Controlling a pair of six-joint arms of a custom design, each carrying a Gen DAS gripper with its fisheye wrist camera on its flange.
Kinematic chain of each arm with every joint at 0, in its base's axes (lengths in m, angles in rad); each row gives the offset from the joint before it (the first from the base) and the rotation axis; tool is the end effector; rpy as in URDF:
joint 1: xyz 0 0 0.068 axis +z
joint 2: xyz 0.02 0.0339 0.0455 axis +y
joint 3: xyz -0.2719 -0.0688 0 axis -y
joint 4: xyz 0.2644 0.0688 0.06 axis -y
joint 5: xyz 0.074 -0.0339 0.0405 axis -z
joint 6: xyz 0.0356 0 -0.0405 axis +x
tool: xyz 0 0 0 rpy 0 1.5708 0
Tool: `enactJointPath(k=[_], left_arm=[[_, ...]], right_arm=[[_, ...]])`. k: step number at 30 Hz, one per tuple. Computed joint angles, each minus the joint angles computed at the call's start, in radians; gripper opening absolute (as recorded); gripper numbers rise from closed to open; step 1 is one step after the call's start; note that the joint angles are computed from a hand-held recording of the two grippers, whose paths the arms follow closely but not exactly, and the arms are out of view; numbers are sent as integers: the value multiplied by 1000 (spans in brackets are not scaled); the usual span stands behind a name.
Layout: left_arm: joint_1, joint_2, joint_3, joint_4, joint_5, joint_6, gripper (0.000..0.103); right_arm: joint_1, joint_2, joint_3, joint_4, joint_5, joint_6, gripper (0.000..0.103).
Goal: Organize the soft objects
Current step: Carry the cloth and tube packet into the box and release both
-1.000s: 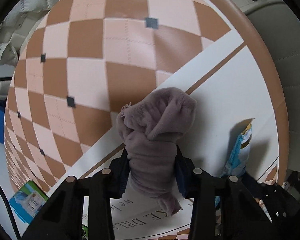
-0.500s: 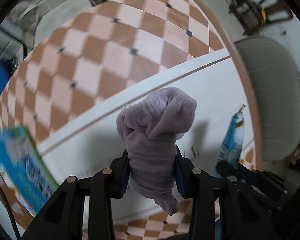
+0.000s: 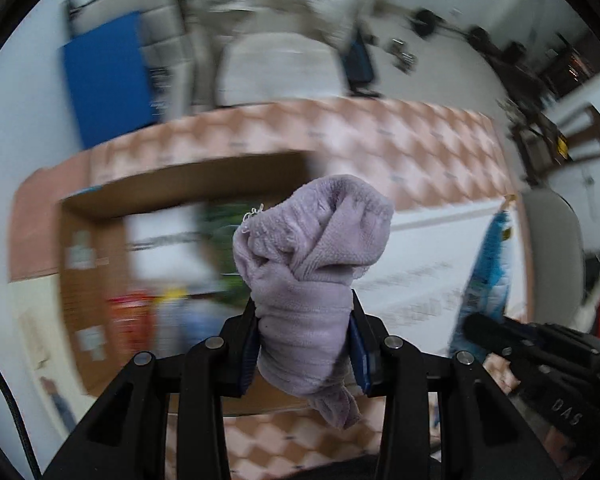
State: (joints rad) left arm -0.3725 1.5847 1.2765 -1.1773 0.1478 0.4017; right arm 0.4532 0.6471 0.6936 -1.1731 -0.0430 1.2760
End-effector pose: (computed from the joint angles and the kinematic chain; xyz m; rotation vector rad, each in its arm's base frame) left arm 0.2805 -0.1152 0.2535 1.1589 2.8171 -0.2236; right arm 0.0996 0.0502 0.2507 1.1224 2.6071 0.5273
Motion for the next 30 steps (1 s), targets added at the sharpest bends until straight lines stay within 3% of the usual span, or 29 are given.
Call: enactJointPath(k=[5, 9, 12, 21, 30], left_arm=[[213, 178, 158, 18, -52, 103, 35], [289, 338, 276, 27, -85, 107, 35], [309, 454, 355, 35, -111, 103, 35], [309, 665, 485, 61, -225, 123, 35], [323, 777, 630, -60, -193, 73, 39]], right_arm=[[22, 467, 141, 223, -9, -120, 14], [12, 776, 263, 270, -14, -212, 14], [-3, 918, 318, 275, -7, -250, 14], [-57, 1086, 336, 344, -21, -280, 14], [-84, 1120, 333, 359, -20, -266, 20]])
